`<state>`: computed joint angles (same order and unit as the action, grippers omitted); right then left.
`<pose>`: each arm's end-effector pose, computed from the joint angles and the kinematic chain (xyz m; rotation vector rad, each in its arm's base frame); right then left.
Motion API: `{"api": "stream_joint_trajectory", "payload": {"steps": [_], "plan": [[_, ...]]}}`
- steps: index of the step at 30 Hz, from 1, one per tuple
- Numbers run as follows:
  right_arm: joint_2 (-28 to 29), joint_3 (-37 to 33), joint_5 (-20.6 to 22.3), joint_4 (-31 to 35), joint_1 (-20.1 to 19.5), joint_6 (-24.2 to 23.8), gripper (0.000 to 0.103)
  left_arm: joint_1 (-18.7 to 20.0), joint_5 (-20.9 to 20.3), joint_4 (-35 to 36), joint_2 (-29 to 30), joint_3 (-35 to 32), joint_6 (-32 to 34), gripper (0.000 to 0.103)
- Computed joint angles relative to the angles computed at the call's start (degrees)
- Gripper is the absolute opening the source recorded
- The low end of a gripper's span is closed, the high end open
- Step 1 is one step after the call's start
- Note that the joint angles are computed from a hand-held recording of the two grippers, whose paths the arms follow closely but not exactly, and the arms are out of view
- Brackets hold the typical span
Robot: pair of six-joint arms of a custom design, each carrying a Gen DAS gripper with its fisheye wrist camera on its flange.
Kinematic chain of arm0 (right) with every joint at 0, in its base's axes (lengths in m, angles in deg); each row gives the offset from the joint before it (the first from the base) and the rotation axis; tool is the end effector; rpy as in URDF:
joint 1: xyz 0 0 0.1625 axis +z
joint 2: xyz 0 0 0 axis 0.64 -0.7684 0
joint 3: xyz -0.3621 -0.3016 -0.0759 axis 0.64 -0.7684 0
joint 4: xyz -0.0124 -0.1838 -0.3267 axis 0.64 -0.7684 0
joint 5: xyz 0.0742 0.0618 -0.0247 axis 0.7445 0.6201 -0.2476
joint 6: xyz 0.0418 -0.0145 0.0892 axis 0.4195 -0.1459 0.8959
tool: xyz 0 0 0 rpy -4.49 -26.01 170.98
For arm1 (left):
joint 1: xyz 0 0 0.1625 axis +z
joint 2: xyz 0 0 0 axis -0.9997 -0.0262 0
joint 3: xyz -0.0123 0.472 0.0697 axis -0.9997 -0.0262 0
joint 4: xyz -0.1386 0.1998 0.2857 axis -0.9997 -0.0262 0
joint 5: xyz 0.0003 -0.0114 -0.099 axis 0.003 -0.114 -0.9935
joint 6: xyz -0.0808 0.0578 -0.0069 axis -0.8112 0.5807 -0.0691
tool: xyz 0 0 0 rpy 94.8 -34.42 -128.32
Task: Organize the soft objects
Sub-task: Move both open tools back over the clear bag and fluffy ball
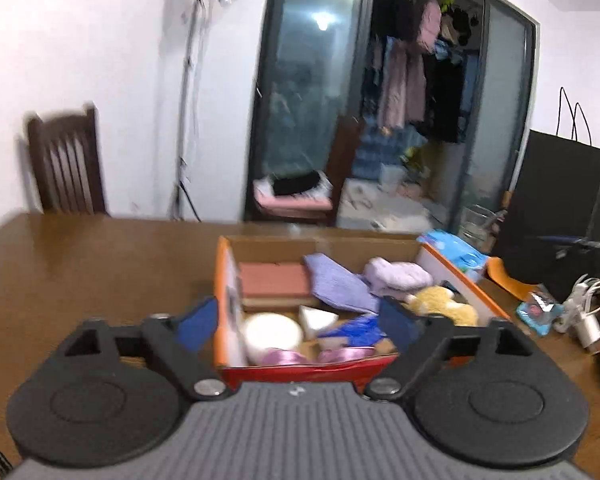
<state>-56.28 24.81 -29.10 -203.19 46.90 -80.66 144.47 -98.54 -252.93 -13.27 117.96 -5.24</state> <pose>0.0792 -0.7376 0.3577 0.5770 -2.1745 1.4010 -0.2969 -0.7633 0.0936 0.9257 2.2949 -1.2397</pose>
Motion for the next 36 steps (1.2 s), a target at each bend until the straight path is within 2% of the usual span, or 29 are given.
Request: {"api": "stream_joint_trajectory", "payload": {"steps": [2,6,14,18,23,28,32,36], "plan": [[-0.85,2.63,-0.52,-3.18,0.18,-0.93,0.092,-0.70,1.39,-6.75,-0.77,3.68,2.76,0.102],[-2.37,7.83,-0.43,-8.51,0.33,-1.14,0.092,-1.75,1.32,-12.56,-3.50,10.10,3.17,0.103],[-4.45,22.49,-0.52,-23.75,0.83,-4.38,0.092,-3.16,0.13,-23.32,-7.45,24.02,2.28,0.103],[-5.01,30.22,0.02,-31.25,1.24,-5.72,0.092,-4.26,0.44,-32.08,-8.50,32.36,3.43,0.103],[-3.24,38.78,1.77,-42.76,0.89,-5.81,0.093,-4.86,2.09,-39.07,-9.28,41.91,0.04,0.103],[1.95,46.26,5.27,-57.35,-0.88,-8.59,0.093,-6.39,6.64,-50.53,-7.24,49.79,0.00,0.103],[5.53,49.87,6.37,-64.26,-1.86,-8.10,0.093,-5.74,5.45,-48.56,-7.70,52.72,-4.75,0.103],[7.30,50.55,5.98,-66.40,-1.87,-7.43,0.093,-5.41,6.15,-47.30,-7.31,51.77,-5.22,0.103]]}}
